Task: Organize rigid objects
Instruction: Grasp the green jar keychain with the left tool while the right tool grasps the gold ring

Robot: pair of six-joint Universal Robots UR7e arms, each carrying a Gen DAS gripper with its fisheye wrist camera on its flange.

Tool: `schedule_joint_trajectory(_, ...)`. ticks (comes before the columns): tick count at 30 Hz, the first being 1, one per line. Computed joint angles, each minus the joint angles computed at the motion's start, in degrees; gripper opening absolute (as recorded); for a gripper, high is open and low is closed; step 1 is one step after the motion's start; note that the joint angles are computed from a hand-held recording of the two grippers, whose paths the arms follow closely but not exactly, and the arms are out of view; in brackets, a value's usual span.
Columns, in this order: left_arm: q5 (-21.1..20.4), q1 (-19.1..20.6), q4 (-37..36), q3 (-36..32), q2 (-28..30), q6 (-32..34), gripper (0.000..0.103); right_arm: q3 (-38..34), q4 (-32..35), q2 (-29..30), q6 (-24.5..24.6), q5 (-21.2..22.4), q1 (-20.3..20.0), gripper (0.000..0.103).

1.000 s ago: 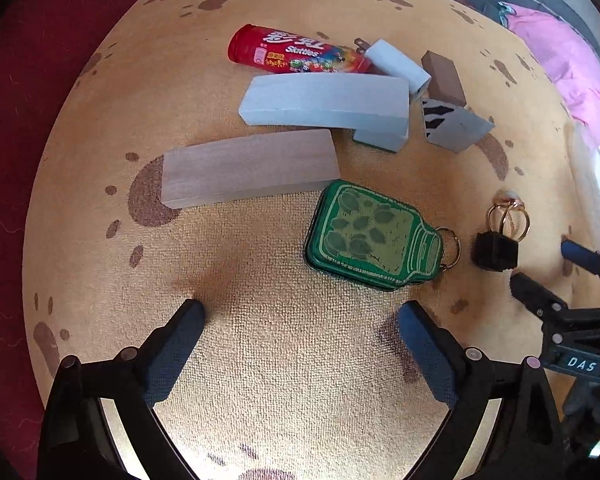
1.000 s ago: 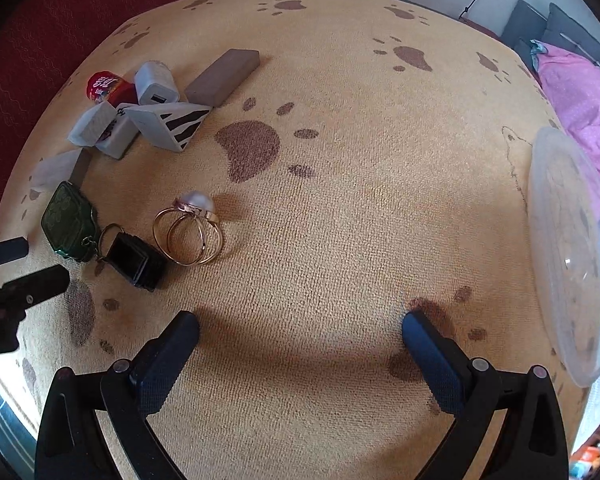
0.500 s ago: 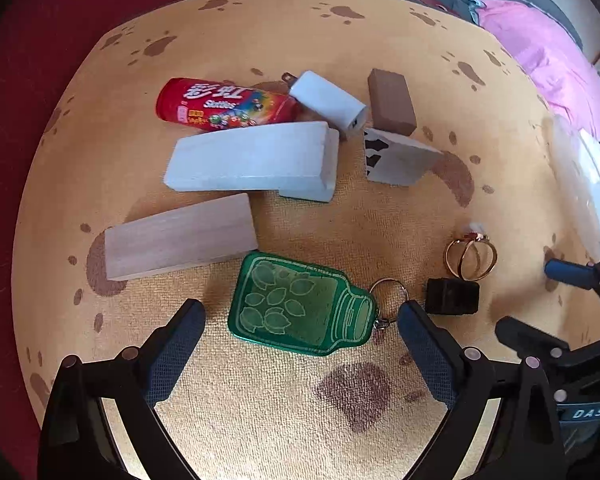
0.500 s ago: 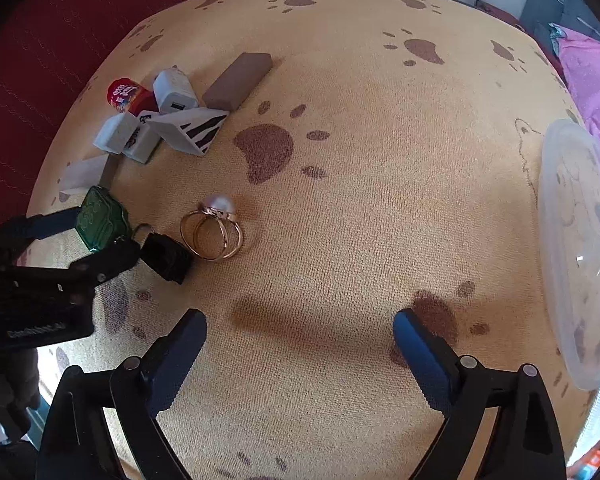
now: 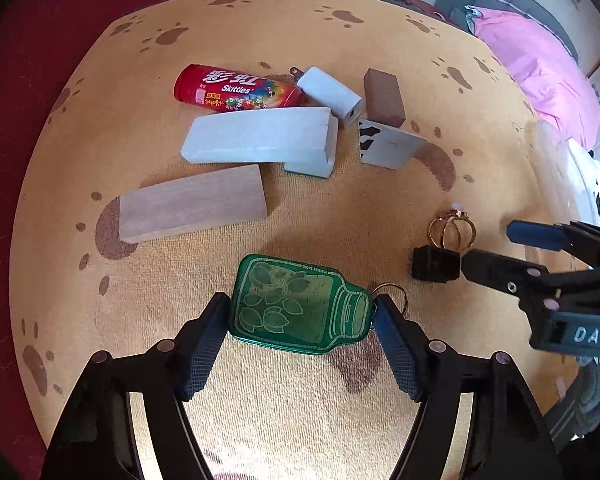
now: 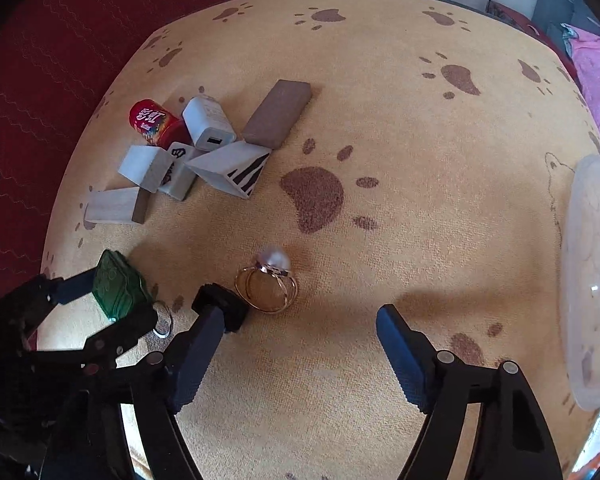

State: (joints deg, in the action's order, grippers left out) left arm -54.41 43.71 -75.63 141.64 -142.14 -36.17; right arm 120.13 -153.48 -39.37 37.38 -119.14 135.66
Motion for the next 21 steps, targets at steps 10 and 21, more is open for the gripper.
schedule_joint_trajectory(10,-1.31,-9.32,15.04,-2.79,-5.74,-12.2,0.073,-6.14,1.58,5.02,-1.24,-0.47,-0.18,0.06)
schedule_joint_trajectory(21,-2.28,-14.68,22.36,-4.52,-7.98,-20.48,0.073,-2.43,-1.33,1.82,3.86,-2.04,-0.51,0.055)
